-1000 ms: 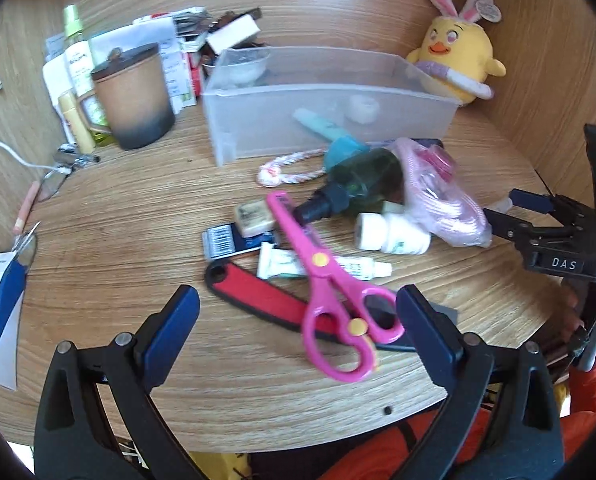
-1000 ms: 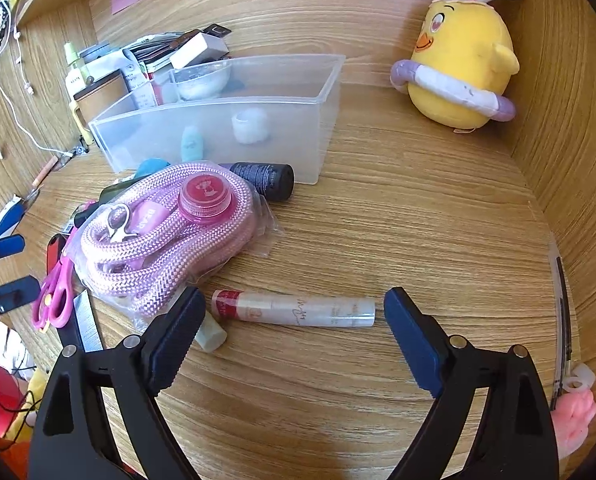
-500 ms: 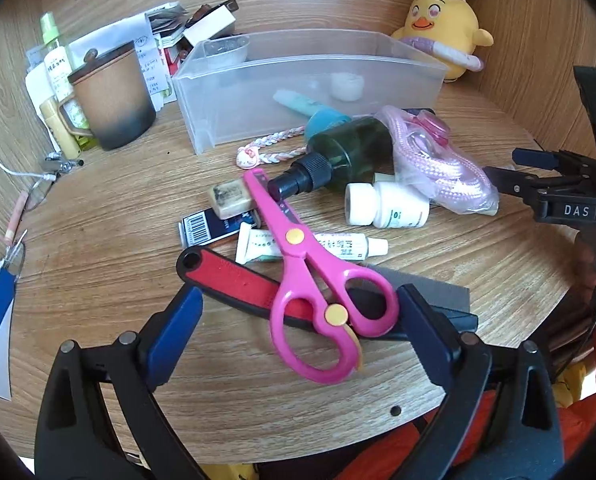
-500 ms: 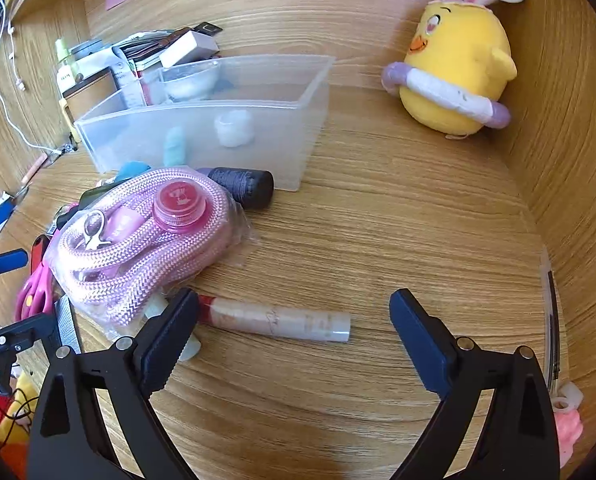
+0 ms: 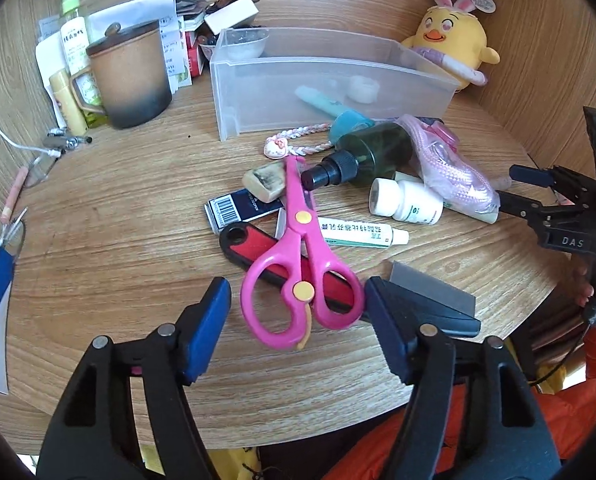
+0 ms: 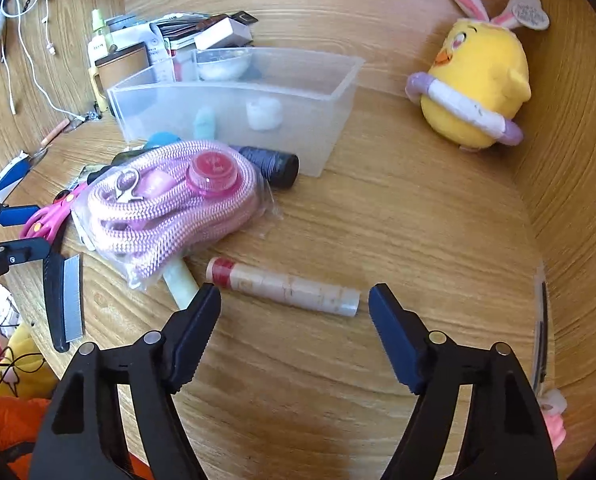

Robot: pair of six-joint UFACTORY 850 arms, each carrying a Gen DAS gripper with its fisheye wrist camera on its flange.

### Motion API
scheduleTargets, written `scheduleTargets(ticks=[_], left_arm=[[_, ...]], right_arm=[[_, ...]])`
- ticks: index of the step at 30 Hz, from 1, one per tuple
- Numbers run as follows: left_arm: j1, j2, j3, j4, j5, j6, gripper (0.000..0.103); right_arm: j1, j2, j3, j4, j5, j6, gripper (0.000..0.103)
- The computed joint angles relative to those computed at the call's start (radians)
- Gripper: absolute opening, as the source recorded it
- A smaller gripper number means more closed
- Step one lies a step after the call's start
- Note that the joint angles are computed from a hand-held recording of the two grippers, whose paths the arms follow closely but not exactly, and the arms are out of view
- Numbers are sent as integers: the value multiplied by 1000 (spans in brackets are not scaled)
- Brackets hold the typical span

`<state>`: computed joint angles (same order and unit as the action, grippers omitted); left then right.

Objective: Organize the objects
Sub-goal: 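Grasp the pink scissors with the left gripper while the right gripper grasps the red-capped tube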

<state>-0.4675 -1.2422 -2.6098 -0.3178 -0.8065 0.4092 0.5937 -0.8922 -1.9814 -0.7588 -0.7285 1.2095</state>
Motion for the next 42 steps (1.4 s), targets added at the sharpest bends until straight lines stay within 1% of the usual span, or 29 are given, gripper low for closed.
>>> scheduleTargets(ticks=[1,3,5,8,10,12,13,15,16,18,19,21,24,29,35,38,41,42], left_arm=[[0,-12,-21,3,-10,-7,73],[0,-18,-27,3,-4,-13,77],[0,-23,-32,-4,2,-13,77],[-4,19,49,6,72,-9,77],[-7,55,116,7,130,4,71],[-7,74,152,-6,155,33,65],[-8,84,170,-12,166,49,62],[-11,100,198,-1,192,60,61],[-12,106,210,0,203,67,61],[-10,110,218,-10,209,76,61],[-9,111,221,-15,210,79,61],[-9,116,228,-7,217,70,61],[-11,133,253,25,240,44,61],[-3,151,258,-30,236,80,61],[1,164,257,-21,247,60,61],[2,146,216,-19,239,48,61],[-4,108,143,3,229,24,61],[-5,89,106,11,220,14,35]], right_arm=[[-3,-14,-25,11,-9,-31,75],[-9,-41,-71,40,-19,-99,77],[-20,-61,-104,82,-9,-170,77],[-36,-85,-141,143,1,-239,76],[-42,-90,-145,176,15,-261,72],[-50,-74,-118,207,57,-267,59],[-48,-71,-114,191,51,-252,55],[-47,-61,-97,180,57,-230,43],[-44,-57,-89,169,56,-214,40],[-38,-45,-67,148,59,-181,27],[-35,-39,-56,136,61,-166,24],[-30,-26,-31,102,65,-123,15],[-20,-16,-10,60,63,-67,14],[-16,-6,9,32,86,-8,14],[-13,21,49,-33,113,81,14],[-15,38,73,-77,129,144,14],[-19,51,92,-119,158,210,14],[-20,52,92,-130,159,224,14]])
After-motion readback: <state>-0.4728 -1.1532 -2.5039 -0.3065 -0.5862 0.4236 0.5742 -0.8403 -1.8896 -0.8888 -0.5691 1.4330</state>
